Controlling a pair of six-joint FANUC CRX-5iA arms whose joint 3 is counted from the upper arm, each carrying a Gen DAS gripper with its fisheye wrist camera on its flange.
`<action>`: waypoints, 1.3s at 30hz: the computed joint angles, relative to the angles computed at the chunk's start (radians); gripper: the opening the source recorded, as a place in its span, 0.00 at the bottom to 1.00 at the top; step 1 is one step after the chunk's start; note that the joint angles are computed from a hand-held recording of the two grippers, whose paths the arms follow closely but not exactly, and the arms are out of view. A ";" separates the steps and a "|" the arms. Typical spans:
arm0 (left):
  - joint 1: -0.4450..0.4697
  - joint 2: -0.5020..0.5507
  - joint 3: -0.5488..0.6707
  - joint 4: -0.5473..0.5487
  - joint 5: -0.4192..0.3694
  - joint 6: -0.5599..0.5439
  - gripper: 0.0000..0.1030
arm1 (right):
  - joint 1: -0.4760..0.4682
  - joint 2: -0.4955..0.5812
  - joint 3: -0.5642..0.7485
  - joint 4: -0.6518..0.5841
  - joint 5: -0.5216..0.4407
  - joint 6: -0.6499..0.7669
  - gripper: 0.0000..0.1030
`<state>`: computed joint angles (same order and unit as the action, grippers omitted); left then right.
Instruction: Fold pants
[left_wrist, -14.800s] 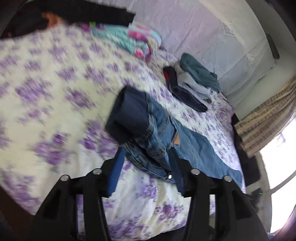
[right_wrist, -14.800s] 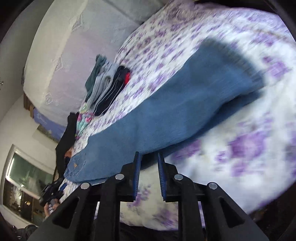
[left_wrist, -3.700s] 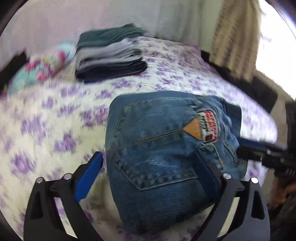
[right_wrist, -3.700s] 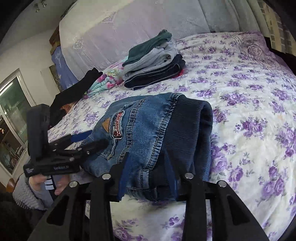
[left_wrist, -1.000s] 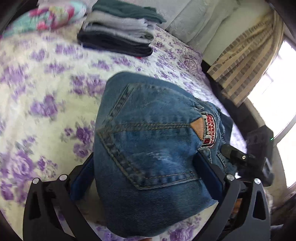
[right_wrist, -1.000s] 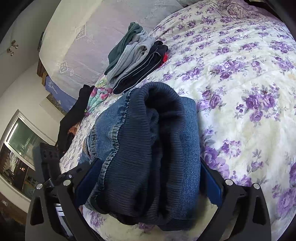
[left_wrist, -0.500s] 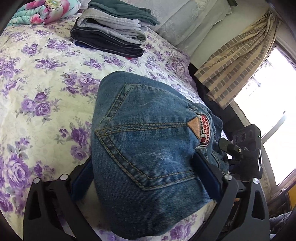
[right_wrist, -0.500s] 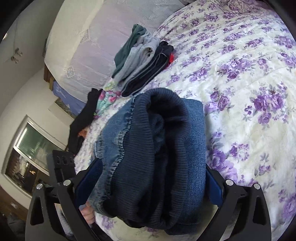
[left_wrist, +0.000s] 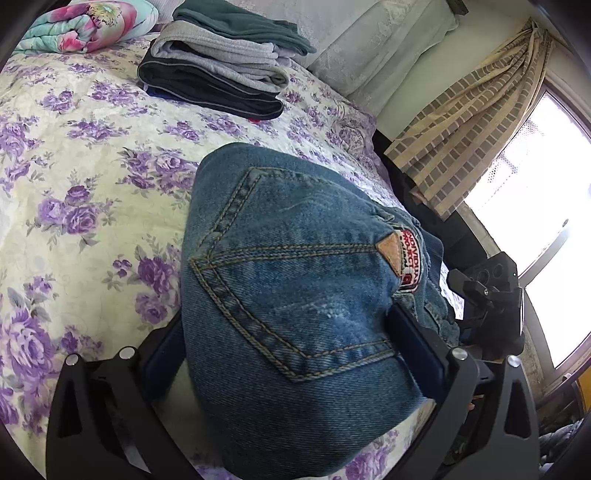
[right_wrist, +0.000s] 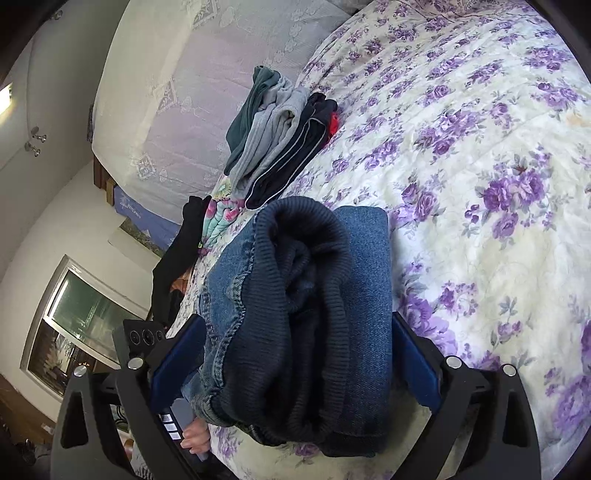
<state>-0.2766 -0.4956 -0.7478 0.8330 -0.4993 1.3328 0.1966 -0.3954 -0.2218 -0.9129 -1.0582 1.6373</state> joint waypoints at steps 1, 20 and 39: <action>0.002 0.000 -0.003 0.015 -0.006 -0.013 0.96 | 0.002 0.002 0.001 0.003 0.001 -0.004 0.94; -0.028 0.033 0.163 -0.448 -0.053 0.348 0.96 | 0.127 0.025 0.019 0.171 0.064 -0.109 0.90; -0.090 0.038 0.247 -0.709 -0.083 0.569 0.96 | 0.213 0.013 -0.006 0.288 0.126 -0.212 0.91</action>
